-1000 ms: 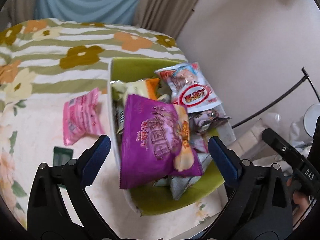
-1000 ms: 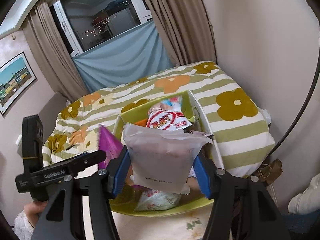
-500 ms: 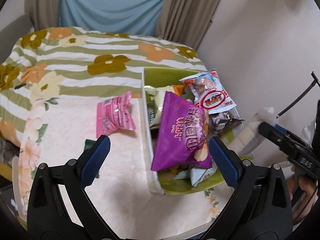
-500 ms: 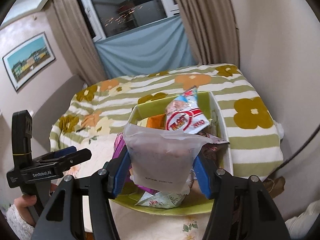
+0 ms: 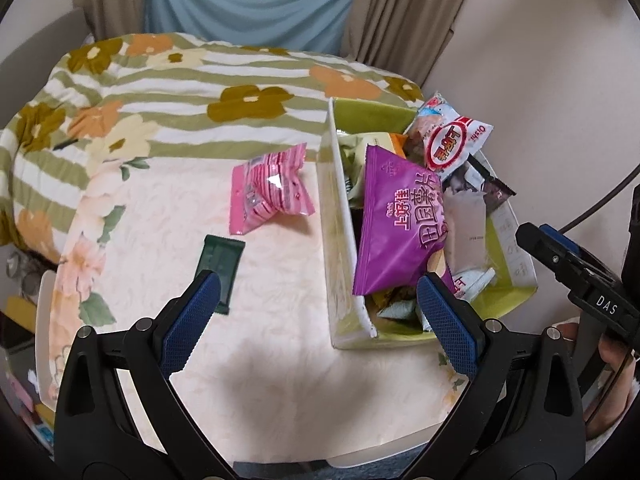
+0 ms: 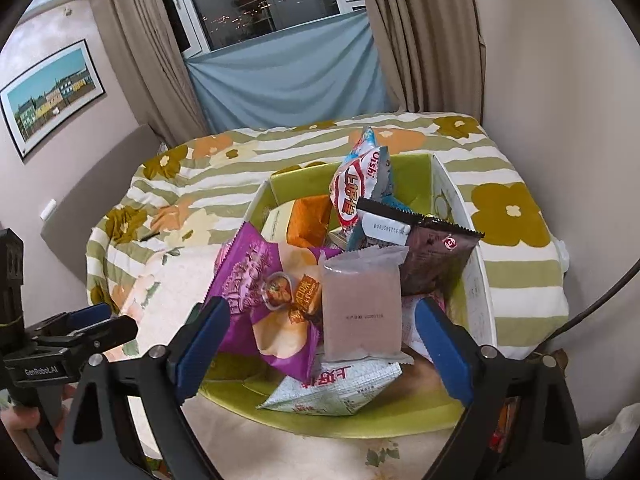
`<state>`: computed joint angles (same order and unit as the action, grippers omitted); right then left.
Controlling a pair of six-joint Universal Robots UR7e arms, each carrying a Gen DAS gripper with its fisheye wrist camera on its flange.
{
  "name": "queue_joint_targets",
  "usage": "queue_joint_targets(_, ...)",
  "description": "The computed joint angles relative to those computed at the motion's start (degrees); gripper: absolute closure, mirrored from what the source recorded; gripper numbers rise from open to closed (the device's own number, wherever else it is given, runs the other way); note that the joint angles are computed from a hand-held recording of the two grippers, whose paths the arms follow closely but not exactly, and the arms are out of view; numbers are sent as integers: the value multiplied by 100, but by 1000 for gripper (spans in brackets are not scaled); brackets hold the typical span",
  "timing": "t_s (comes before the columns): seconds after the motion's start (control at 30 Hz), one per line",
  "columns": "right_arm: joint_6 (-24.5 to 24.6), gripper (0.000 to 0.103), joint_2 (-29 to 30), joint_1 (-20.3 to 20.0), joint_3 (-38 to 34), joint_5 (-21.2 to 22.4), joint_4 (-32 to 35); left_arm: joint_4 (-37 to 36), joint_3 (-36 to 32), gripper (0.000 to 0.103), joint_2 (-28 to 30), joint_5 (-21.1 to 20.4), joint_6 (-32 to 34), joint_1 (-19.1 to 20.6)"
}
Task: Organize snacks
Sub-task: 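Withdraw both tools from the box toward the remaining snacks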
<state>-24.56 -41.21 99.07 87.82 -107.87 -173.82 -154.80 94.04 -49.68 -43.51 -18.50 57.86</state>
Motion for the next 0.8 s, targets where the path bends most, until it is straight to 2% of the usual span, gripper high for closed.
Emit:
queue_joint_targets(0.3, -271, 11, -86, 144, 162, -5, -372, -284, 361, 5, -312, 288, 133, -208)
queue_joint_targets(0.5, -120, 11, -173, 319, 243, -33, -245, -551, 636, 5, -653, 402, 320, -235)
queue_joint_targets(0.8, 258, 11, 68, 692, 162, -198, -448, -352, 751, 5, -1144, 127, 698, 37)
